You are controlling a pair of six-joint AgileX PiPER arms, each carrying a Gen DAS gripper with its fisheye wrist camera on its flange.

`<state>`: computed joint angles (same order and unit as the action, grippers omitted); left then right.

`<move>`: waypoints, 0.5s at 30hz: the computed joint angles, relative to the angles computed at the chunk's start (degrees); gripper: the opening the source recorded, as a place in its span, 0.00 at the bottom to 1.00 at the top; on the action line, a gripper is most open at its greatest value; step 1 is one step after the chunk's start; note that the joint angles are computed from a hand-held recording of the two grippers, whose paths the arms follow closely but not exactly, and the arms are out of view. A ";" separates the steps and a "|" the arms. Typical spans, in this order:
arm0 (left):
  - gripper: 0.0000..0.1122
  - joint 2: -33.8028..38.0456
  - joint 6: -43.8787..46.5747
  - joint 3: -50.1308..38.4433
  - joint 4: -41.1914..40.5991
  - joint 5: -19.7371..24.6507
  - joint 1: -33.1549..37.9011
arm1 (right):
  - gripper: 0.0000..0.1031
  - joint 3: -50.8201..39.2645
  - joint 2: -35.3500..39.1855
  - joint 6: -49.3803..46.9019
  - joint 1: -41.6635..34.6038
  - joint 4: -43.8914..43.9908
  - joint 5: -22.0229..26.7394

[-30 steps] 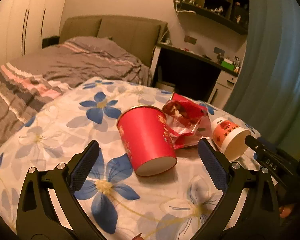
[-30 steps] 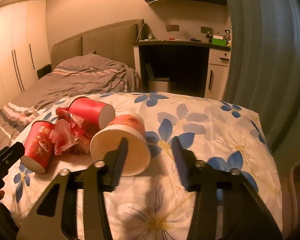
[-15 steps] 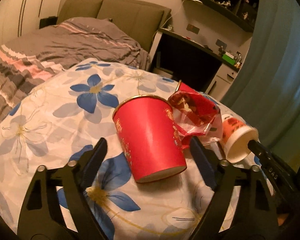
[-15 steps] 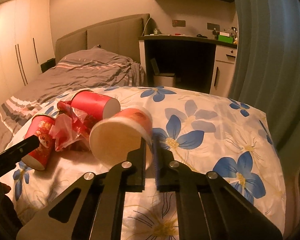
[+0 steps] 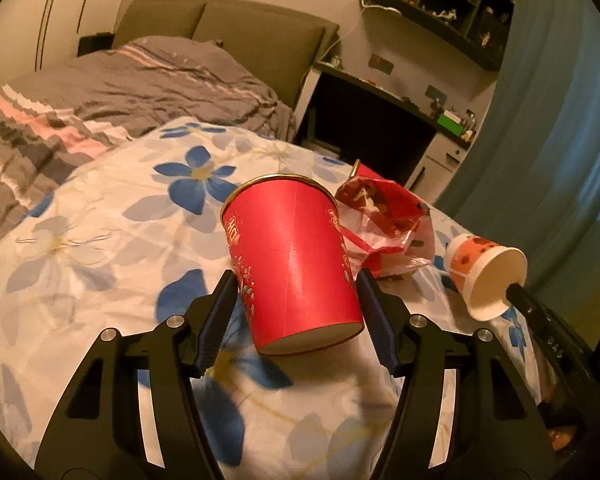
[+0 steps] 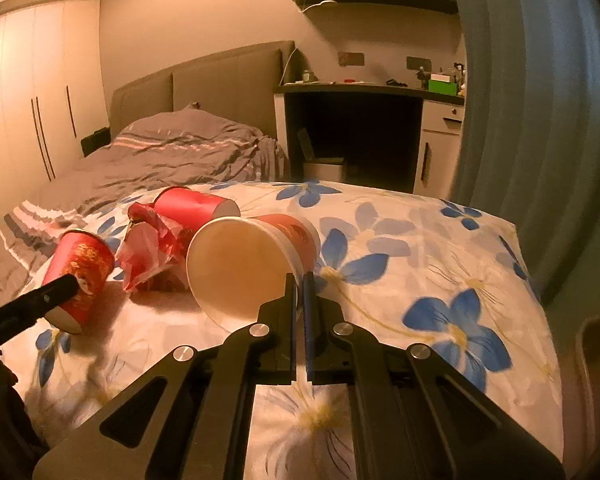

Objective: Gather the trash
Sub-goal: 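Grasp the red paper cup with the left tool while the right tool grasps a white cup, then carry the red cup and white cup over the brown wastebasket with both tools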

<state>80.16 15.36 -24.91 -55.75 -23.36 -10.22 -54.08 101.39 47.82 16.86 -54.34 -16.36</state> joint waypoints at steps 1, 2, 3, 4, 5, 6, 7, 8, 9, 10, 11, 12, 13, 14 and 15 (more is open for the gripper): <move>0.54 -0.83 1.81 0.51 -2.42 -1.01 -1.31 | 0.04 0.95 -0.71 -0.22 -0.55 0.20 -0.58; 0.54 -1.94 3.12 1.32 -4.63 -2.43 -3.08 | 0.04 2.26 -1.70 -0.33 -1.28 0.34 -1.34; 0.54 -2.78 4.98 1.68 -7.19 -3.49 -4.59 | 0.04 3.56 -2.71 -0.64 -1.97 0.70 -2.10; 0.54 -3.37 6.31 1.93 -9.01 -4.43 -5.81 | 0.04 4.85 -3.70 -1.30 -2.67 1.35 -2.90; 0.54 -4.30 8.47 2.27 -12.11 -6.27 -8.15 | 0.04 6.43 -4.98 -1.60 -3.57 1.55 -3.73; 0.54 -4.98 10.09 2.28 -14.08 -7.15 -9.45 | 0.04 7.63 -5.98 -1.10 -4.45 0.99 -4.54; 0.54 -5.73 11.28 2.53 -15.74 -8.26 -11.00 | 0.04 9.15 -7.38 -0.21 -5.69 0.04 -5.57; 0.54 -6.78 12.74 2.94 -17.77 -9.98 -13.16 | 0.04 10.14 -8.26 0.12 -6.55 -0.43 -6.21; 0.54 -7.40 14.03 3.05 -19.83 -11.65 -15.23 | 0.04 11.32 -9.41 0.61 -7.56 -1.05 -6.96; 0.54 -8.07 15.10 3.16 -21.56 -13.14 -17.13 | 0.04 12.46 -10.54 1.29 -8.70 -1.89 -7.82; 0.54 -8.95 16.15 3.31 -23.45 -15.02 -19.63 | 0.04 13.72 -11.96 2.65 -10.10 -3.41 -8.71; 0.54 -9.45 16.68 3.41 -24.49 -16.10 -21.13 | 0.04 14.96 -13.14 3.41 -11.47 -4.50 -9.80; 0.54 -10.05 17.49 3.48 -25.99 -17.51 -23.16 | 0.04 16.04 -14.25 4.08 -12.90 -5.59 -10.92; 0.54 -10.34 18.16 3.37 -27.29 -18.82 -25.04 | 0.04 17.42 -15.69 4.51 -14.42 -6.51 -12.00; 0.54 -10.75 19.00 3.24 -28.94 -20.64 -27.55 | 0.04 18.74 -17.12 5.25 -16.12 -7.81 -13.25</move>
<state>69.40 34.36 -21.67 -84.70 -44.00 -37.77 -35.34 84.27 53.07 0.74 -62.15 -29.61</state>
